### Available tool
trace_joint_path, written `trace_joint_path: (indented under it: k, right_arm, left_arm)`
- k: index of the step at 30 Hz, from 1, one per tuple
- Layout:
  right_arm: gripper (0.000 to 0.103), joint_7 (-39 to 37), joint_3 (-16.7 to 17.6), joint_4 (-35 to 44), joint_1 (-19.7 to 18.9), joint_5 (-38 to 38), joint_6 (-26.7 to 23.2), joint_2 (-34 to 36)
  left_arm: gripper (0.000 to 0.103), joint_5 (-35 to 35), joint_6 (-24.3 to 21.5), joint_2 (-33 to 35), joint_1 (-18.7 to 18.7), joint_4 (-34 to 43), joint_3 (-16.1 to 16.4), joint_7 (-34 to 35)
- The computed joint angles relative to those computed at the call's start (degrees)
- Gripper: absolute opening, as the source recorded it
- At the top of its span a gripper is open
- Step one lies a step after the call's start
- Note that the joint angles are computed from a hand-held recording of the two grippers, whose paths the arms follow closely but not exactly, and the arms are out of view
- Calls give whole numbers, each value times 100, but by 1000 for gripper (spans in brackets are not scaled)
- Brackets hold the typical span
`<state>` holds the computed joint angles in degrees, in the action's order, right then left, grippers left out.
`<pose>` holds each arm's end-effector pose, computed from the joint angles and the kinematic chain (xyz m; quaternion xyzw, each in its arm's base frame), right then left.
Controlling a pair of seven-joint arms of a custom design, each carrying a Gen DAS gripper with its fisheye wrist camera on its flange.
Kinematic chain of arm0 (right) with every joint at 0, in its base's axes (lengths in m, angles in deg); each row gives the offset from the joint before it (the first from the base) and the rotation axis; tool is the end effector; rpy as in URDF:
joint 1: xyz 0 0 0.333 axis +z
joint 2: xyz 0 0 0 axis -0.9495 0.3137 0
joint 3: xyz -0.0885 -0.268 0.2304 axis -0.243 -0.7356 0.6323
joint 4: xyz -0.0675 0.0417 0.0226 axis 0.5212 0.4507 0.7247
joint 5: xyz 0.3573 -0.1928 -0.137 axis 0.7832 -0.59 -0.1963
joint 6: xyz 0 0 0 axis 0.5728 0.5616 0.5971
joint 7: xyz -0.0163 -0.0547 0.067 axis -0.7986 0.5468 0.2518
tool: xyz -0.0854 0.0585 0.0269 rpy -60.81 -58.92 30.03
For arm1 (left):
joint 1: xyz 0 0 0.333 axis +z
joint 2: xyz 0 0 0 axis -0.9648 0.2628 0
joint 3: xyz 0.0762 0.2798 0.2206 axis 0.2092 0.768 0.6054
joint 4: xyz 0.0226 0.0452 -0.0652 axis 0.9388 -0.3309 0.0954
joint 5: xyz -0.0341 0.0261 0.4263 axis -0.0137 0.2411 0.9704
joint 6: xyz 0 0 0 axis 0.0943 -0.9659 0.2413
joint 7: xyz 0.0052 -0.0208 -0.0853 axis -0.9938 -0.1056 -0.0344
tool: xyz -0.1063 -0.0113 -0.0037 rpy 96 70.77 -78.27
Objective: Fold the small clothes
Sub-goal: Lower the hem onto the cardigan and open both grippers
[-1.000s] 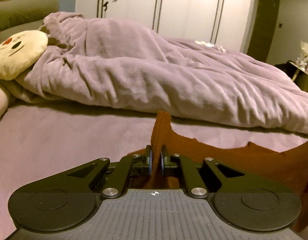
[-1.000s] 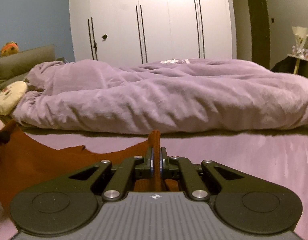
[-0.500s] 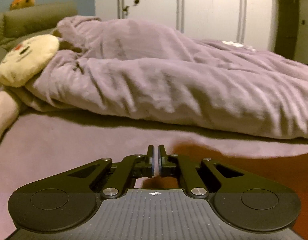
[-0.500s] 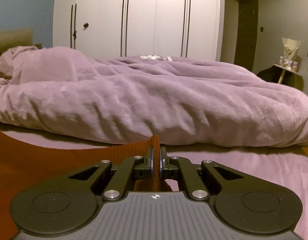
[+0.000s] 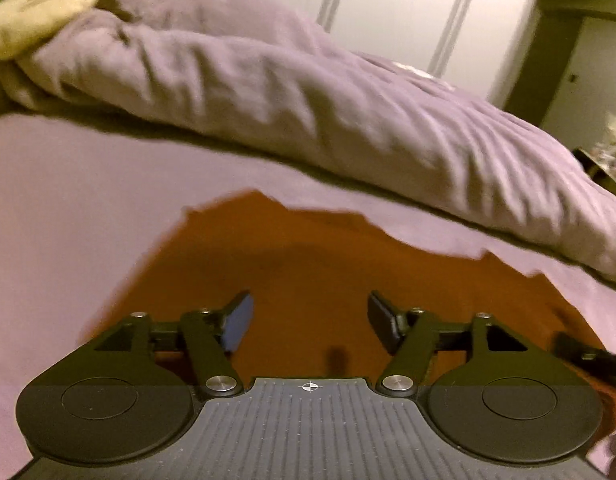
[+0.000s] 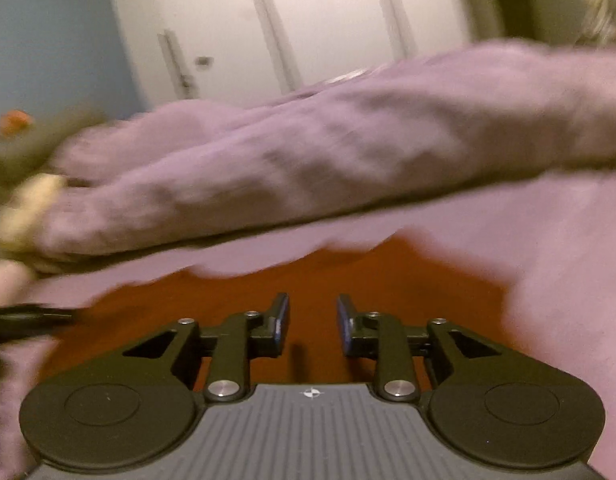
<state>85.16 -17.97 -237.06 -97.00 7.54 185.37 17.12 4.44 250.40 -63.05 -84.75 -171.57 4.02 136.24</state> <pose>0.3868 0.2308 0.4848 -0.4749 0.7169 -0.2341 0.4536 0.5365 -0.0767 0.5119 -0.5655 0.7029 -0.4058 0.1463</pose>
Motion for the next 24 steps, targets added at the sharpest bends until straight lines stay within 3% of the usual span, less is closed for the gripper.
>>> trace_joint_path:
  k: [2, 4, 6, 7, 9, 13, 14, 15, 17, 18, 19, 21, 22, 24]
  right_arm:
    - [29, 184, 2, -143, 155, 239, 784, 511]
    - [29, 298, 252, -276, -10, 613, 1289, 807]
    - [15, 135, 530, -441, -304, 891, 1575, 814]
    - [1, 98, 458, -520, -279, 991, 1566, 809]
    - [0, 126, 198, -730, -107, 1237, 1656, 748]
    - [0, 52, -203, -1216, 189, 1768, 1414, 286]
    - [0, 222, -178, -1313, 137, 1824, 1251, 45]
    - [0, 83, -27, -1321, 69, 2282, 768, -275]
    - [0, 339, -201, -1433, 198, 2365, 338, -619]
    - [0, 377, -276, -1408, 272, 2313, -1, -831]
    - [4, 323, -310, -1364, 311, 2170, -208, -970]
    - [17, 136, -247, -1159, 322, 1775, -778, -1328]
    - [27, 93, -171, -1097, 321, 1602, -809, -1431]
    - [31, 31, -88, -935, 311, 1301, -709, -1408]
  left_arm:
    - [80, 188, -48, 33, -3, -79, -83, -160]
    - [77, 854, 387, 192, 88, -149, -274, -646]
    - [70, 1245, 778, 343, 73, -183, -273, -677]
    - [68, 1087, 796, 357, -10, -158, -173, -406]
    - [63, 1008, 789, 358, -40, -137, -84, -139]
    - [61, 994, 842, 337, -8, -140, -58, -57]
    - [61, 1140, 832, 337, 37, -138, -79, -204]
    - [61, 1364, 804, 348, 100, -118, -108, -412]
    - [67, 1943, 757, 278, 235, -168, -191, -966]
    - [79, 2125, 723, 237, 253, -185, -200, -1146]
    - [86, 2433, 771, 205, 315, -227, -261, -1453]
    - [89, 3090, 917, 139, 443, -333, -380, -2051]
    - [89, 3336, 871, 124, 474, -339, -390, -2234]
    - [90, 3710, 816, 76, 488, -373, -362, -2506]
